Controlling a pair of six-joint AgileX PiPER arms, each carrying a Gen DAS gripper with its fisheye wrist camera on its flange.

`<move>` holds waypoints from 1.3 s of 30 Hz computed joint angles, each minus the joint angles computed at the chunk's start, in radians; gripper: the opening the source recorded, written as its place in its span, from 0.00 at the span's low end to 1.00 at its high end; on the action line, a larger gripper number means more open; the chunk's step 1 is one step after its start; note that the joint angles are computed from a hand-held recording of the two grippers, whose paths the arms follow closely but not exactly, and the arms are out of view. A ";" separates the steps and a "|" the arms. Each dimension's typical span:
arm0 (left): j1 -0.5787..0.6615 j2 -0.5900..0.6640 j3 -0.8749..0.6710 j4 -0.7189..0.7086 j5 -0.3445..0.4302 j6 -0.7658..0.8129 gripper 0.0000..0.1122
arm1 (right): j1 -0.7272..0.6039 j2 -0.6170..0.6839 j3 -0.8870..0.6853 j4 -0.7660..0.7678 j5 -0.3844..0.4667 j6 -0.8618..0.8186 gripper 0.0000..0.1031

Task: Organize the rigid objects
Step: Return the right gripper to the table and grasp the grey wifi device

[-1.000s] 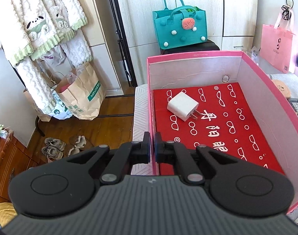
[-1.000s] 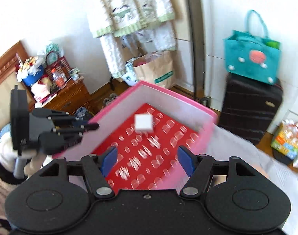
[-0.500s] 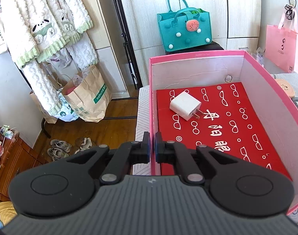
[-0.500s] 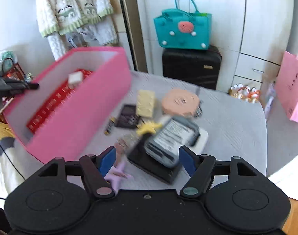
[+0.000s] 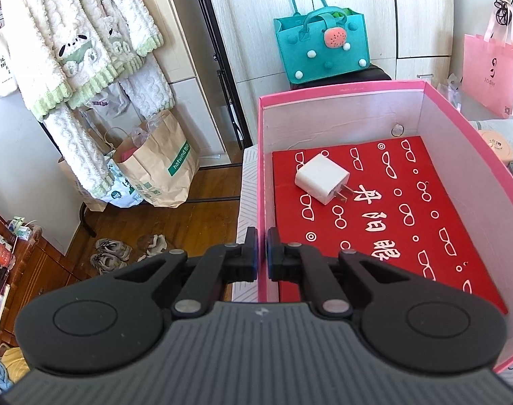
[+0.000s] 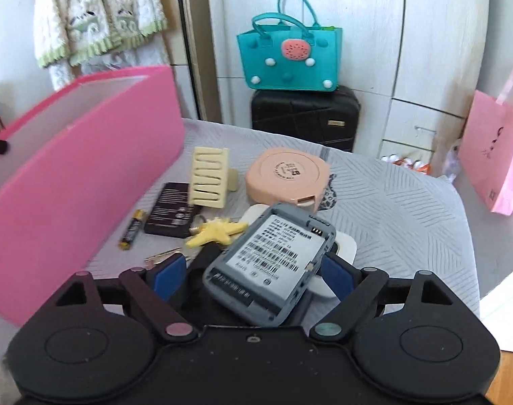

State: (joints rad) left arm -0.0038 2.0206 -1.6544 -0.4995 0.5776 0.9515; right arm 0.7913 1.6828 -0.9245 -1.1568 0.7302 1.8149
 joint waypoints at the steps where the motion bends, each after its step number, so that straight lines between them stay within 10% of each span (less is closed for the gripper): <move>1: 0.000 0.000 -0.001 0.003 0.001 -0.002 0.04 | 0.000 0.019 -0.013 0.001 0.015 0.000 0.89; 6: 0.001 0.002 -0.011 0.014 0.017 -0.003 0.04 | -0.007 0.040 0.002 -0.077 0.023 0.116 0.87; 11: -0.003 -0.004 -0.041 0.086 0.070 -0.004 0.04 | 0.005 -0.007 0.013 -0.013 0.021 0.012 0.66; 39: 0.011 -0.034 -0.036 0.074 0.116 0.021 0.06 | 0.054 -0.095 0.047 0.067 0.014 -0.045 0.63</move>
State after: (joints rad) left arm 0.0067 1.9861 -1.6899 -0.4254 0.6939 0.9723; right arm 0.8450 1.5882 -0.8772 -1.0897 0.7444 1.7697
